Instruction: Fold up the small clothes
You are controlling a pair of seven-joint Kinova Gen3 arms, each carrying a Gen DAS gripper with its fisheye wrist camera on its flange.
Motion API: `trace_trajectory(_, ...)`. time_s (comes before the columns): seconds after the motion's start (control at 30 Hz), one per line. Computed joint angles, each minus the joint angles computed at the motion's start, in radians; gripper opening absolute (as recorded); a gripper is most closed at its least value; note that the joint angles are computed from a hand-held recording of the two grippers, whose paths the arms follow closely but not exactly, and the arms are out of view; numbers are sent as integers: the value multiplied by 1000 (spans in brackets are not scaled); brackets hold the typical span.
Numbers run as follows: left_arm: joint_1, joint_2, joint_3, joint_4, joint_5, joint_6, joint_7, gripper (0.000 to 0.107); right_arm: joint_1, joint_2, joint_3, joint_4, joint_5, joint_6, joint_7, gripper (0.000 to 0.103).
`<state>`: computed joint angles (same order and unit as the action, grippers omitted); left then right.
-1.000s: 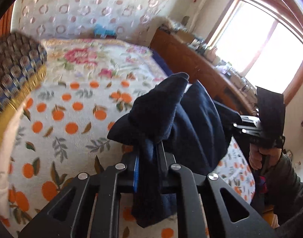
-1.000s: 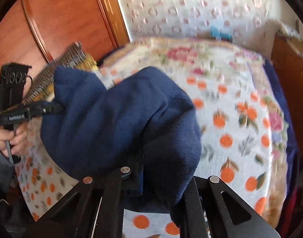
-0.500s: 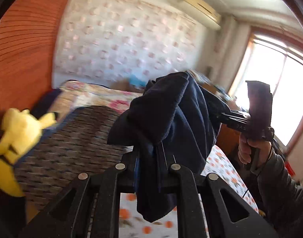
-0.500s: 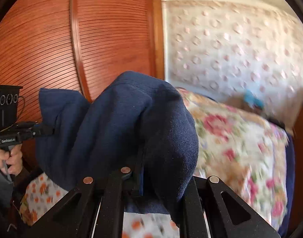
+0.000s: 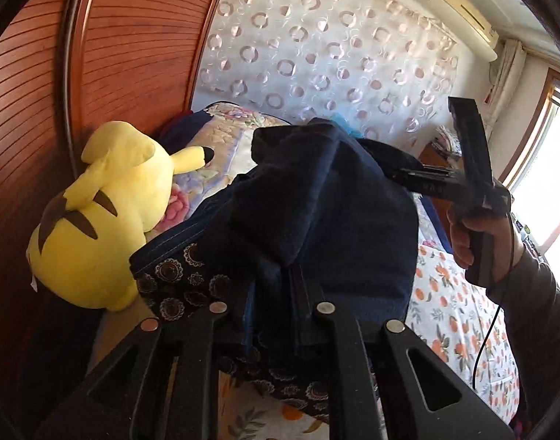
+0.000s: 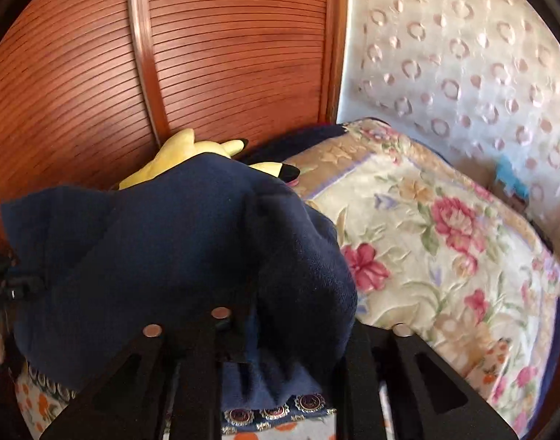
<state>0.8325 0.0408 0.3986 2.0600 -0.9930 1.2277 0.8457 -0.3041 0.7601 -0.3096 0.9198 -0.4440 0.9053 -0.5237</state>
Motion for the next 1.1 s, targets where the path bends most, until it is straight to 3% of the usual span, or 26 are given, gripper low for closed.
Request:
trace_trajectory(0.07, 22, 18, 15, -25, 14, 52, 0, 20, 3, -12, 22, 32, -49, -43, 6, 42)
trace_trajectory(0.2, 79, 51, 21, -71, 24, 163, -17, 31, 11, -106, 46, 213, -166, -181, 57, 44)
trace_trajectory(0.27, 109, 67, 22, -93, 20, 212, -25, 41, 62, -160, -21, 306, -162, -195, 100, 45)
trace_trajectory(0.43, 172, 119, 13, -186, 23, 323, -116, 49, 269, -252, -207, 537, -298, -313, 253, 47)
trace_trajectory(0.5, 199, 149, 1, -234, 15, 366, -157, 62, 361, -282, -276, 625, -360, -339, 334, 48)
trace_trajectory(0.53, 213, 159, -6, -248, 4, 375, -164, 76, 408, -298, -303, 660, -397, -337, 375, 48)
trace_trajectory(0.7, 272, 222, -41, -356, -38, 408, -246, 79, 639, -398, -374, 816, -586, -248, 578, 50)
trace_trajectory(0.87, 328, 296, -83, -489, -77, 398, -350, 79, 858, -497, -379, 964, -754, -113, 781, 58)
trace_trajectory(1.1, 423, 421, -159, -700, -114, 428, -466, 79, 971, -673, -122, 1181, -933, 118, 1013, 65)
